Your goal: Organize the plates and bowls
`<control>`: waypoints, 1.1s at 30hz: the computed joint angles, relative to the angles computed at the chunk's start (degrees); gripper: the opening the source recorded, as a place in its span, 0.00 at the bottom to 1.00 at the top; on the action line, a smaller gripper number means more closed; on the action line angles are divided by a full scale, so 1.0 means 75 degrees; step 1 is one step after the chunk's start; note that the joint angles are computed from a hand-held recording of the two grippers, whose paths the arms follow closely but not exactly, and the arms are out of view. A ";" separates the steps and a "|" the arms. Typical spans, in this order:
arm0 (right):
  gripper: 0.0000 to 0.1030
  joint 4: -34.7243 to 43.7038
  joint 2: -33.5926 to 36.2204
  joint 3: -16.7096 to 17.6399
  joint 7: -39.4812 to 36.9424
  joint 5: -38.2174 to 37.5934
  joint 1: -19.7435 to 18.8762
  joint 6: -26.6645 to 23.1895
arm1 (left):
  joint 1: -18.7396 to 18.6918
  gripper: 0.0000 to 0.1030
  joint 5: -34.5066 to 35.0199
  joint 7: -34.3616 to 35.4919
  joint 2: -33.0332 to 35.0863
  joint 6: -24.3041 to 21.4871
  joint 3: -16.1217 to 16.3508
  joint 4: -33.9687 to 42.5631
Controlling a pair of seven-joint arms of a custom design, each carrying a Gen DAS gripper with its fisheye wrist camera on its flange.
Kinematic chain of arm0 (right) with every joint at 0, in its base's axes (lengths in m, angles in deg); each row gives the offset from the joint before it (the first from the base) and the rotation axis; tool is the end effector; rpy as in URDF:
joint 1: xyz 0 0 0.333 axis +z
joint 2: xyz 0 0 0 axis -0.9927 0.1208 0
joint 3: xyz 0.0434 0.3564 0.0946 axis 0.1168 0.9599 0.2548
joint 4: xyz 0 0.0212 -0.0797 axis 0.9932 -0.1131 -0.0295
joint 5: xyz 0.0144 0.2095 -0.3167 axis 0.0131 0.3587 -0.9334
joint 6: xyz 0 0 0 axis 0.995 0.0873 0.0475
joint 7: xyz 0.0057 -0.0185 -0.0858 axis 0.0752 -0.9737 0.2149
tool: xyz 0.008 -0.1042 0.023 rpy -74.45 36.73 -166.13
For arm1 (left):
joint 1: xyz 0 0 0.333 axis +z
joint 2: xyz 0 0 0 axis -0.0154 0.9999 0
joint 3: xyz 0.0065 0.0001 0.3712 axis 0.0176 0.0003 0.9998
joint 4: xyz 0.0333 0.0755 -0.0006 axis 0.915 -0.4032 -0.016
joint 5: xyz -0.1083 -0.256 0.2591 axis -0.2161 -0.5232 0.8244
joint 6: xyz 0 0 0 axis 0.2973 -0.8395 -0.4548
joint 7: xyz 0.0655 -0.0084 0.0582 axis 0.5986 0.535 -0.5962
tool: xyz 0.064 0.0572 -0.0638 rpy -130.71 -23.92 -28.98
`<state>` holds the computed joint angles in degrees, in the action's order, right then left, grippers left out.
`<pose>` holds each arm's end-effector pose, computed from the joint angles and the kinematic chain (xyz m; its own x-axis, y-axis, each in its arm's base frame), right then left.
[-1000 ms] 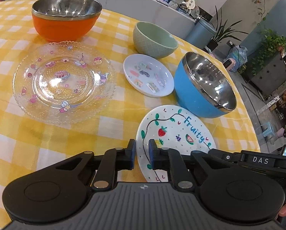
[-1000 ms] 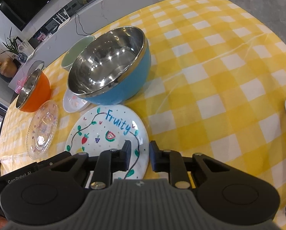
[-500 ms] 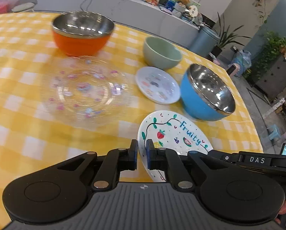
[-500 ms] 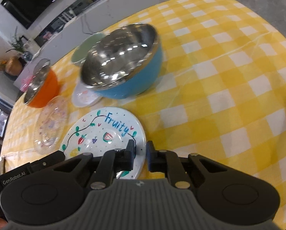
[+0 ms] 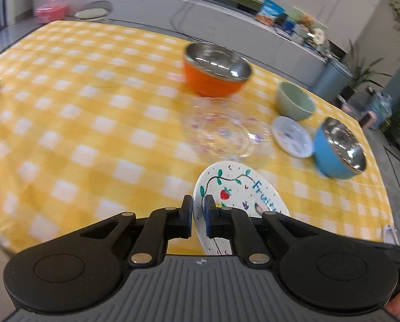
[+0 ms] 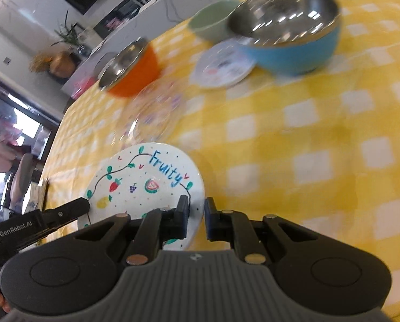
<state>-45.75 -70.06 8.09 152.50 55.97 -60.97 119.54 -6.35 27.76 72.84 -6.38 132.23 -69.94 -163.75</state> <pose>0.5043 0.2460 0.4551 -0.1423 -0.8180 -0.5573 -0.8266 0.4080 -0.3877 0.5279 -0.0779 0.5331 -0.0544 -0.9640 0.2604 -0.8339 -0.0996 -0.5429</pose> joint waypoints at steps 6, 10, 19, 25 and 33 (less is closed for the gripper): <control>0.10 0.0246 0.0257 0.0024 0.0265 -0.0528 0.0294 -0.0081 | 0.0283 0.09 0.0495 -0.0554 -0.0013 -0.0156 0.0116 -0.0151; 0.10 0.0326 0.0385 -0.0044 0.0654 -0.1081 0.0396 -0.0127 | 0.0361 0.09 0.0478 -0.0602 0.0102 -0.0149 0.0136 -0.0172; 0.10 0.0262 0.0429 -0.0435 0.1733 -0.2847 0.0646 -0.0090 | 0.0530 0.13 0.0671 -0.0816 0.0250 -0.0533 0.0053 -0.0069; 0.10 0.0195 0.0400 -0.0527 0.1990 -0.3318 0.0712 -0.0016 | 0.0597 0.14 0.1132 -0.1114 0.0314 -0.0651 -0.0021 -0.0044; 0.15 0.0111 0.0332 -0.1043 0.2946 -0.4482 0.1102 -0.0012 | 0.0612 0.15 0.1063 -0.1136 0.0279 -0.0757 -0.0014 -0.0014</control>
<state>-44.92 -67.57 0.27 174.60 22.36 -52.70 119.45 -1.76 35.73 64.32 -4.28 126.56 -70.05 -163.85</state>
